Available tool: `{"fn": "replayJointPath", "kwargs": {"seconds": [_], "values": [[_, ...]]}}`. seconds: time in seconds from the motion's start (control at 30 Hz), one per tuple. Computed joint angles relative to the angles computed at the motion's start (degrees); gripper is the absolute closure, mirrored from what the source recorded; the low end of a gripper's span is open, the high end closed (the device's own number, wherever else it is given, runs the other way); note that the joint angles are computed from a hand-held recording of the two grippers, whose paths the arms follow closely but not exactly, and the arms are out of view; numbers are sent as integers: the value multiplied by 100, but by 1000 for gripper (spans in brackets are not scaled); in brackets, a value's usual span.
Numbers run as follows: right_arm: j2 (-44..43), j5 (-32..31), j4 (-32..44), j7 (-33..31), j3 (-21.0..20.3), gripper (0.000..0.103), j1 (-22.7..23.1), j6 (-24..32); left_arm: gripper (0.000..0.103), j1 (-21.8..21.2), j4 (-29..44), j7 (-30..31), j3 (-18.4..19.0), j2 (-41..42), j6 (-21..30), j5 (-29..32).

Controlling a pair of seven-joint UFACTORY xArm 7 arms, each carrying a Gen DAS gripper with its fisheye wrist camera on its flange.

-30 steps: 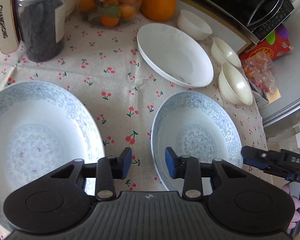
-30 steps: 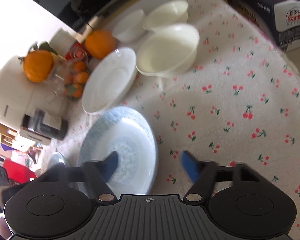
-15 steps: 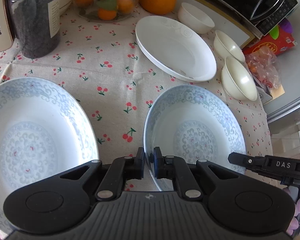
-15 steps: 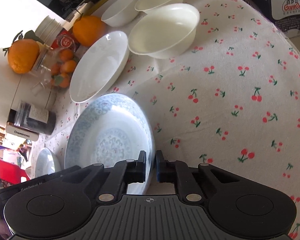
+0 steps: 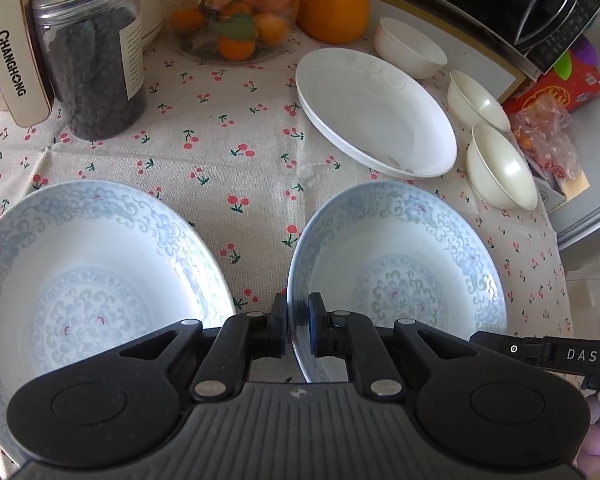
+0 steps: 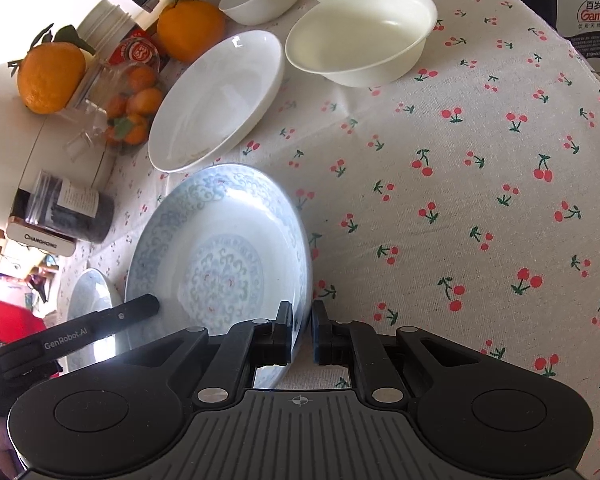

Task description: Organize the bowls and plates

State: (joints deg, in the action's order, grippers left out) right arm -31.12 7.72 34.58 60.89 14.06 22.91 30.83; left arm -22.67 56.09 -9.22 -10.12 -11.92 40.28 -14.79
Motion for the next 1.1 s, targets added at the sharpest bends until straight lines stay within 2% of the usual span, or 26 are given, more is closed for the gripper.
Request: {"fn": "replayJointPath", "kwargs": {"seconds": [0.3,0.47,0.53,0.63,0.7,0.77,0.9,0.97,1.1], "values": [[53,-219,87,87,120,90,-128,87,93,-5,12,25,-18,20,-14,64],[-26,-472,134,189,189,87,-242,203,79,-1,-72,-1,-46,-100,-110,193],[-47,-590,186,195,232,79,-276,300,75,-7,-100,31,-44,-155,-144,245],[-62,-834,279,214,354,63,-343,413,61,-33,-176,136,-28,-272,-262,257],[-59,-1049,361,263,470,42,-414,479,52,-83,-232,283,13,-355,-367,158],[-38,-1241,455,266,547,35,-453,548,28,-86,-295,343,-9,-446,-487,205],[-10,-1624,595,315,705,21,-544,652,14,-122,-438,534,3,-609,-722,316],[25,-1782,667,354,766,18,-576,695,7,-138,-513,633,41,-686,-804,294],[132,-1994,783,446,841,14,-593,710,3,-113,-653,759,65,-840,-932,355]]}}
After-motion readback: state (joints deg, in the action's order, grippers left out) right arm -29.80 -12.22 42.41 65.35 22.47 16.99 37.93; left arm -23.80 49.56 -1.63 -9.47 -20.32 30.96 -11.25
